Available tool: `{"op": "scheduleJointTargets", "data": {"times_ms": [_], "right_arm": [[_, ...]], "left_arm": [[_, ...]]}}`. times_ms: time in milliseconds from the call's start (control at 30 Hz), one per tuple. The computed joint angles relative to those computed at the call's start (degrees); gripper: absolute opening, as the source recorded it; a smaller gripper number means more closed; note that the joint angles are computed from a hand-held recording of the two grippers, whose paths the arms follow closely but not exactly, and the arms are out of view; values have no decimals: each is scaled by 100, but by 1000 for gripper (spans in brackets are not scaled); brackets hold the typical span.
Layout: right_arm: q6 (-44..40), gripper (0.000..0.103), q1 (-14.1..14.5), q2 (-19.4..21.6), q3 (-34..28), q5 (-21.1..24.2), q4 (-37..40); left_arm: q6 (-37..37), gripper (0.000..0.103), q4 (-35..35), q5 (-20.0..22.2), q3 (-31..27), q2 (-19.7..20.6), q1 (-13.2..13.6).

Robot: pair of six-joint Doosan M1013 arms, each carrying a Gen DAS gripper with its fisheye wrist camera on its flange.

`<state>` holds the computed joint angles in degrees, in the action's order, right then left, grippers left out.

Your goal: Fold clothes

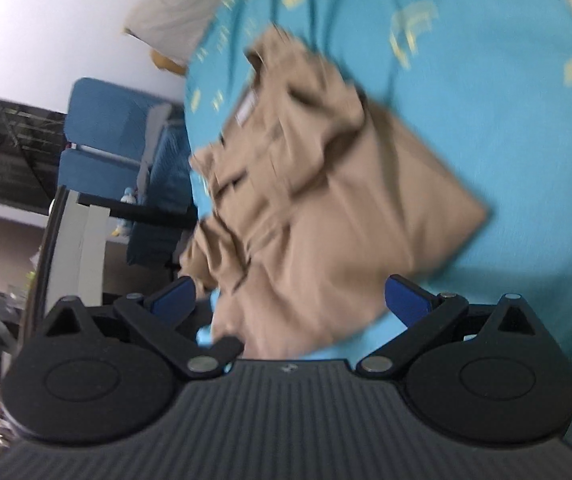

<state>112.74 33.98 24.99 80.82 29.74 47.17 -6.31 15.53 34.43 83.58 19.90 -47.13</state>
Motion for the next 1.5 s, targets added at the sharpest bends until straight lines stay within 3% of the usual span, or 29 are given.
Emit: {"op": "scheduleJointTargets", "data": {"times_ms": [67, 133, 233, 333, 433, 500, 633, 700, 767, 867, 933, 1000, 1100, 1167, 1233, 1367, 1500], "right_arm": [[48, 103, 15, 50, 24, 82, 311], [509, 103, 93, 76, 38, -31, 21], [1089, 102, 155, 125, 78, -159, -137], [1702, 102, 190, 107, 148, -572, -503], [2857, 93, 244, 72, 183, -883, -1580], [3408, 76, 256, 64, 182, -862, -2055], [4164, 54, 309, 84, 111, -733, -2885], [4528, 21, 333, 86, 75, -632, -3302], [4488, 15, 329, 22, 162, -839, -3427], [4549, 13, 380, -85, 290, -1354, -3993], [4556, 12, 386, -155, 406, -1678, -4157], [4475, 12, 371, -181, 450, -1781, -4076], [4494, 12, 342, -158, 405, -1632, -4026], [4564, 12, 331, -162, 392, -1552, -4079], [4484, 12, 323, -171, 387, -1520, -4051], [4236, 11, 334, -192, 362, -1484, -3962], [3941, 11, 316, -274, 297, -1424, -3962]], "left_arm": [[173, 87, -289, 64, -50, 71, 57], [189, 84, -398, 105, -85, 126, 90], [-615, 80, 343, 96, -52, 129, 21], [-1714, 73, 1001, 14, 88, 93, 0], [-2876, 56, 1583, -135, 301, 15, -9], [-3171, 39, 1775, -50, 333, 4, -45], [-3663, 28, 2179, 124, 358, 6, -136], [-4032, 23, 2518, 177, 388, -5, -187], [-4579, 23, 3053, 194, 457, -51, -248], [-5468, 26, 3818, -45, 626, -131, -285], [-5729, 30, 3921, -183, 683, -147, -268], [-5178, 50, 3245, -218, 583, -78, -207], [-4375, 50, 2481, -143, 500, -35, -149], [-4412, 50, 2488, -144, 511, -41, -139], [-4691, 45, 2656, -95, 537, -50, -153], [-5030, 17, 3117, 135, 542, -74, -221], [-5284, 11, 4060, 437, 442, -116, -374]]}}
